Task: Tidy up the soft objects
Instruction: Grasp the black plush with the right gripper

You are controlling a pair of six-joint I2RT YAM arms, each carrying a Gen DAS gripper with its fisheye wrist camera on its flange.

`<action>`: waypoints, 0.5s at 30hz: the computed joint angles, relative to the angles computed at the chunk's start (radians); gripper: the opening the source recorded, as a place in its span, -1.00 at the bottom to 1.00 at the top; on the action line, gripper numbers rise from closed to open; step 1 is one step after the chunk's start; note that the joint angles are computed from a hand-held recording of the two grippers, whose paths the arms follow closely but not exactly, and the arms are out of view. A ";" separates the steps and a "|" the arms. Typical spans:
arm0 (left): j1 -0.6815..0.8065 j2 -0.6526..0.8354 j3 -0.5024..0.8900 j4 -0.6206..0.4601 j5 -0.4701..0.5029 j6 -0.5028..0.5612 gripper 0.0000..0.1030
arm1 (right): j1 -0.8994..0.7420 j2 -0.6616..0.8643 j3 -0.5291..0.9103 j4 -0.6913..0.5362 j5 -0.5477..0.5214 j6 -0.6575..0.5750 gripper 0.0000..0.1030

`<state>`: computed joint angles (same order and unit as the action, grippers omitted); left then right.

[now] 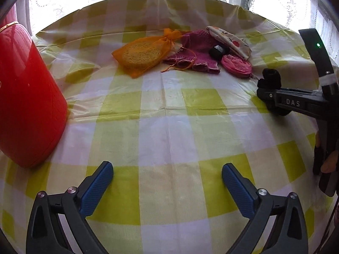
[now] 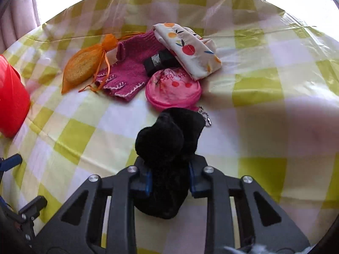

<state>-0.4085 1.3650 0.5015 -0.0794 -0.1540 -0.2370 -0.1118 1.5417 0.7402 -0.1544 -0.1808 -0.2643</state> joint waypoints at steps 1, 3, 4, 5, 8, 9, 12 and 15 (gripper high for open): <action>-0.001 0.000 0.002 -0.003 -0.002 -0.002 1.00 | -0.020 -0.028 -0.027 -0.001 -0.014 -0.023 -0.46; -0.006 0.000 0.013 -0.025 -0.011 -0.017 1.00 | -0.054 -0.084 -0.072 -0.012 -0.037 -0.065 -0.46; -0.007 0.004 0.028 -0.050 -0.014 -0.031 1.00 | -0.069 -0.101 -0.086 -0.016 -0.049 -0.078 -0.46; -0.007 0.018 0.053 -0.078 -0.014 -0.036 1.00 | -0.084 -0.117 -0.102 -0.015 -0.064 -0.089 -0.46; 0.009 0.143 0.193 -0.132 0.031 0.014 1.00 | -0.089 -0.138 -0.118 -0.013 -0.068 -0.096 -0.45; 0.026 0.200 0.253 -0.138 0.027 0.042 1.00 | -0.087 -0.131 -0.112 -0.010 -0.065 -0.096 -0.45; 0.067 0.355 0.449 -0.159 -0.040 0.081 1.00 | -0.079 -0.121 -0.104 -0.010 -0.067 -0.086 -0.43; 0.104 0.497 0.685 -0.223 -0.050 0.133 1.00 | -0.088 -0.119 -0.099 -0.020 -0.083 -0.085 -0.42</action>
<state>-0.3047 1.8615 1.1862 -0.3027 -0.2040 -0.1042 -0.1995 1.4222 0.6414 -0.1740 -0.2635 -0.3494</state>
